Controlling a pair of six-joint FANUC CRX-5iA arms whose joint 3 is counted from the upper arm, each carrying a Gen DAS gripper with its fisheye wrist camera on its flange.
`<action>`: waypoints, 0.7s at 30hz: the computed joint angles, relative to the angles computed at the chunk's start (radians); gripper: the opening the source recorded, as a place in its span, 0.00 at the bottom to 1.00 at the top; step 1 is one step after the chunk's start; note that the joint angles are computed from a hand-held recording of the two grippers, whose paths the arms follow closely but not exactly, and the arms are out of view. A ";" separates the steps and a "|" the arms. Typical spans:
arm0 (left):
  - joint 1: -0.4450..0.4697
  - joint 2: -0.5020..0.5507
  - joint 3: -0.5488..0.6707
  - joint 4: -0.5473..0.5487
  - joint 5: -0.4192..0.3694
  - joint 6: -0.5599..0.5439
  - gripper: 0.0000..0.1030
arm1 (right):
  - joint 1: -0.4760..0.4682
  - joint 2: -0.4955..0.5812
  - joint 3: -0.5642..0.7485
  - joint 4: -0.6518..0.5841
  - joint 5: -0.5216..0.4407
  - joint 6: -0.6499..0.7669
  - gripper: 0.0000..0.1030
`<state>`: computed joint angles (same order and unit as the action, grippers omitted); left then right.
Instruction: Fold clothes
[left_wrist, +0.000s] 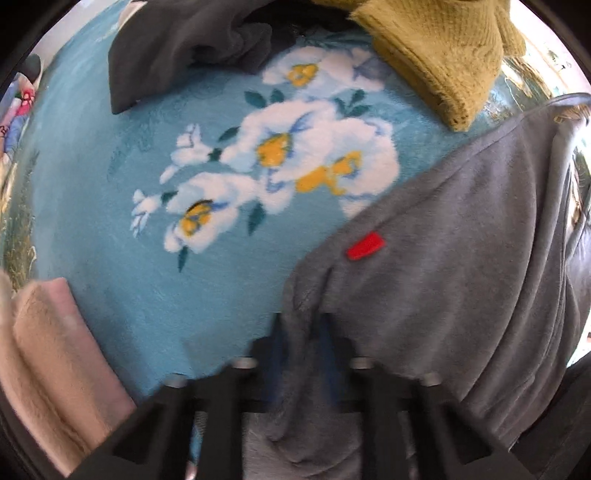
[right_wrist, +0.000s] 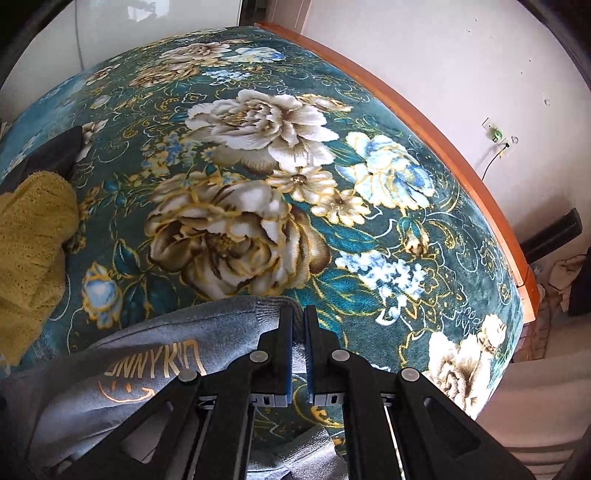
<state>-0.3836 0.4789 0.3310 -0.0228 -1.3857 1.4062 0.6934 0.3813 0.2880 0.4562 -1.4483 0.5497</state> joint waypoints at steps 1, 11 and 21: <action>-0.014 -0.009 0.000 -0.028 0.007 0.013 0.04 | 0.000 0.002 0.003 0.002 0.000 0.002 0.05; -0.011 -0.420 -0.237 -0.122 0.285 0.108 0.04 | 0.043 -0.158 -0.226 0.213 0.188 -0.190 0.05; -0.034 -0.521 -0.466 0.054 0.098 0.118 0.04 | 0.103 -0.366 -0.570 0.069 0.211 -0.526 0.05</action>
<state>-0.4176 -0.0425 -0.1353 0.0317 -1.2876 1.5241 0.7962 0.0154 -0.2824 0.5256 -1.2373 0.0235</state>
